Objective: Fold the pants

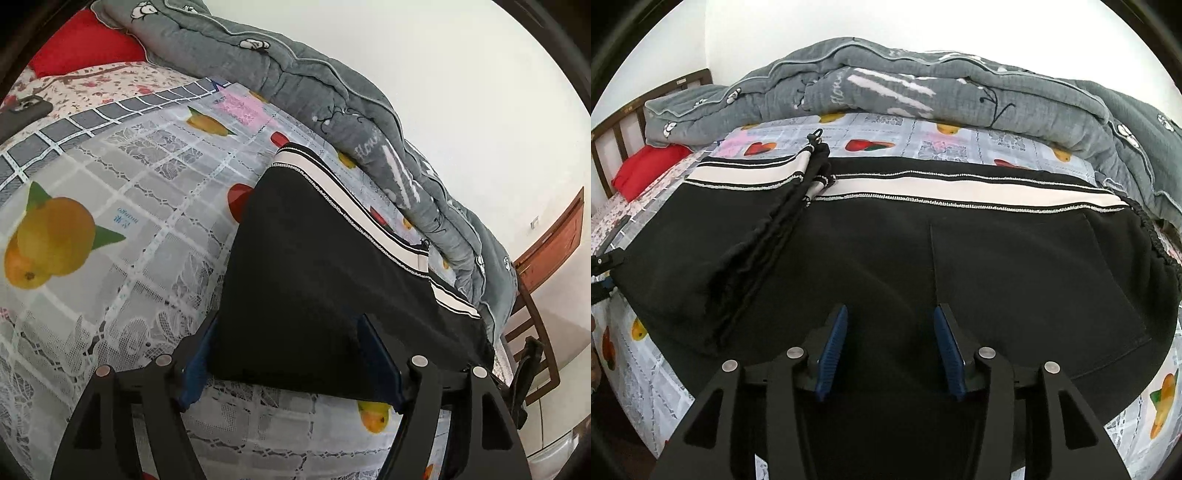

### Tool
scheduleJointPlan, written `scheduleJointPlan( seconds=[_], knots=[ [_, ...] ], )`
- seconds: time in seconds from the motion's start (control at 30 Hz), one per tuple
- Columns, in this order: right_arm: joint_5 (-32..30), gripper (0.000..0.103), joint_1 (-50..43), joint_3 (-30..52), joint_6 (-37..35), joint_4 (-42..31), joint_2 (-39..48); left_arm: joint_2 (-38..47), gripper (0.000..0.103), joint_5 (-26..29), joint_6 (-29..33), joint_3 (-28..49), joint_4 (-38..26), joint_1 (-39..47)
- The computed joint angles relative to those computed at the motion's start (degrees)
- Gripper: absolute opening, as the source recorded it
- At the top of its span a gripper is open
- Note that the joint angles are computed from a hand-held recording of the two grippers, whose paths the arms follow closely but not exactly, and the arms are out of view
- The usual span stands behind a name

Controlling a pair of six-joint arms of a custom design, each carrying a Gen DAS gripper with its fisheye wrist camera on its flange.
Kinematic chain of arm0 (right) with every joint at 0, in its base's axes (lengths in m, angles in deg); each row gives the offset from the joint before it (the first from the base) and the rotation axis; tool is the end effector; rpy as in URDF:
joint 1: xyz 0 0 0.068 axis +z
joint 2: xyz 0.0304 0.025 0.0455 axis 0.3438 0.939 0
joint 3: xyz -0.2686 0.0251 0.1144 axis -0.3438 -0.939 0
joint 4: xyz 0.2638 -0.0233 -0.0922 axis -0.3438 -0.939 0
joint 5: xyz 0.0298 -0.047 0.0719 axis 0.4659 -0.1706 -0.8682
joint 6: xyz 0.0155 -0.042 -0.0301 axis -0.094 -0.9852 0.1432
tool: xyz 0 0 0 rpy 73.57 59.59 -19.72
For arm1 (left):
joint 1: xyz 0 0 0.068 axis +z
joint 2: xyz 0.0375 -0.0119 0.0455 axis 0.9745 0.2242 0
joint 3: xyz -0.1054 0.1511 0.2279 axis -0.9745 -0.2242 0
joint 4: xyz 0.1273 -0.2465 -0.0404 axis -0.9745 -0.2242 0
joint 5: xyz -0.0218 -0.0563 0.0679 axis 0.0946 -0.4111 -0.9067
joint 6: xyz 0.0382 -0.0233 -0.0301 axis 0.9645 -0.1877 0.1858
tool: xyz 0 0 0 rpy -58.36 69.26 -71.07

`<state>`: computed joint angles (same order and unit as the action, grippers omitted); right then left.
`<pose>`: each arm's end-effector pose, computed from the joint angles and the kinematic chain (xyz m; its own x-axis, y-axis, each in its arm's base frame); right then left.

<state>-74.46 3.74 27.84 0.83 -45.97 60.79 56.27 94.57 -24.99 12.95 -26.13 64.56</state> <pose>0.2196 -0.0637 0.0976 -0.7186 0.2387 -0.6531 0.2875 0.9572 0.0335 0.3447 -0.0950 0.0951 -0.8291 -0.1204 -0.5460 0.2720 0.7663 -0.5820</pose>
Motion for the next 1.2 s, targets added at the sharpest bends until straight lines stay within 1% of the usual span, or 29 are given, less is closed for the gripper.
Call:
scheduleJointPlan(
  seconds=[0.13, 0.3, 0.4, 0.47, 0.53, 0.6, 0.7, 0.8, 0.87, 1.0, 1.1, 1.2],
  knots=[
    [-2.2, 0.048, -1.4, 0.5, -0.2, -1.9, -0.8, 0.8, 0.072, -1.2, 0.0, 2.2, -1.8, -1.0],
    [-2.0, 0.048, -1.1, 0.2, 0.6, -2.8, -1.9, 2.7, 0.072, -2.1, -1.5, 3.9, -0.4, -1.4],
    [-1.3, 0.048, -0.7, -0.9, 0.4, -4.0, -5.3, 1.8, 0.071, -1.8, -0.7, 1.8, 0.7, -1.5],
    [-1.7, 0.048, -1.6, -1.9, -0.3, -4.9, -8.3, -0.6, 0.071, -0.2, 0.9, -2.3, 2.9, -1.4],
    [-2.6, 0.048, -3.4, -2.9, -1.0, -5.6, -11.1, -1.3, 0.072, -0.3, 1.3, -3.6, 3.8, -1.6],
    [-5.1, 0.048, -6.3, -3.3, -1.9, -6.4, -12.5, -0.3, 0.072, -0.4, -0.5, -2.2, 3.8, -1.7],
    [-7.2, 0.048, -9.1, -3.0, -3.5, -7.9, -12.7, 2.8, 0.072, -2.3, -4.5, 2.6, 3.3, -2.5],
    [-9.5, 0.048, -12.0, -3.3, -6.2, -9.1, -13.9, 4.3, 0.072, -3.8, -7.4, 4.8, 3.2, -3.5],
    [-11.8, 0.048, -14.7, -3.6, -8.4, -9.3, -13.8, 3.8, 0.072, -4.1, -8.9, 3.9, 3.7, -3.7],
    [-16.2, 0.048, -20.5, -4.3, -10.9, -7.1, -11.2, 0.3, 0.072, -4.5, -10.3, -0.9, 5.3, -4.7],
    [-19.0, 0.048, -23.9, -3.6, -12.2, -5.8, -8.0, 0.8, 0.072, -6.4, -11.9, 0.4, 4.4, -5.5],
    [-19.4, 0.048, -25.5, -2.1, -14.6, -6.7, -6.6, 2.7, 0.072, -7.9, -17.5, 2.4, 5.4, -6.2]
  ],
)
